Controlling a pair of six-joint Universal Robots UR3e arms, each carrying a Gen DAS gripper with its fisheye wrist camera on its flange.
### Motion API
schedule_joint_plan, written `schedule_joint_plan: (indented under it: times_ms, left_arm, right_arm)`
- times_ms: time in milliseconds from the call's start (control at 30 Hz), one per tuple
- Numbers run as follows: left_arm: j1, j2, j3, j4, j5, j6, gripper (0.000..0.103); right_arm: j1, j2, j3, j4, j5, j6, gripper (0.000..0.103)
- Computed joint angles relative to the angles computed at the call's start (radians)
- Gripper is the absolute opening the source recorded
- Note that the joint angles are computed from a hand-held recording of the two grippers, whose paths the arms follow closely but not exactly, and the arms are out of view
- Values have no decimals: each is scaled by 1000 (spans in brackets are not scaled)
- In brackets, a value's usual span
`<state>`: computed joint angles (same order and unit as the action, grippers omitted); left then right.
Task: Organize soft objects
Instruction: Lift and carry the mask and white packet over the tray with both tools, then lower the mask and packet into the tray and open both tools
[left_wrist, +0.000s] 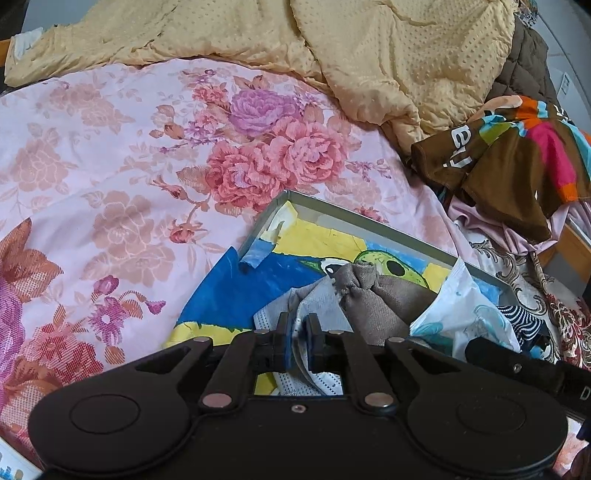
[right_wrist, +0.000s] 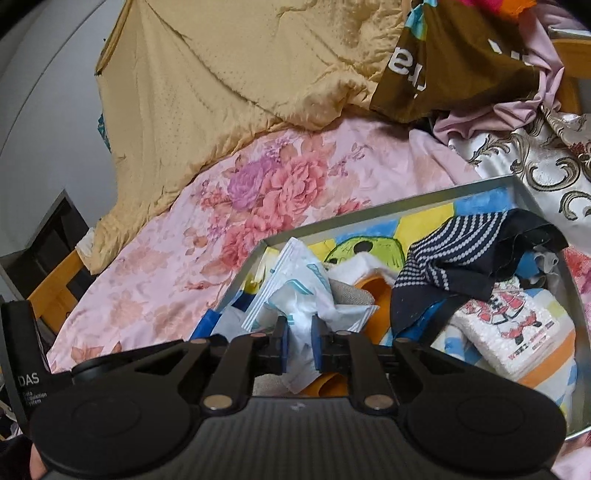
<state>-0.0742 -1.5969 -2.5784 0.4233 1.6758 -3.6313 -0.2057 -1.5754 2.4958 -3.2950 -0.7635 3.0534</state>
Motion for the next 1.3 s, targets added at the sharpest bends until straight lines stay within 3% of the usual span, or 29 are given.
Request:
schedule_joint_plan:
  times_ms: [233,567,867,1133,1300]
  left_arm:
    - [-32,36,3,-38,37,3,17]
    - [-78,134,21,-153,91,-7,30]
    - [-128,179,42,-221,127,-16,37]
    - [-147,193,49,-247,144,-27,41]
    - [-192,230,54,-291,183,-58,47]
  right_arm:
    - [-4,-2,16,-41,-12,26,25]
    - [-19,-131,38,26,-30,-11,60]
    - [-125,-239,37,209,89,-49,94]
    - [-265,-281,-14,578,277,-101,102]
    - [-318,-352,-70,879,306,-213,103]
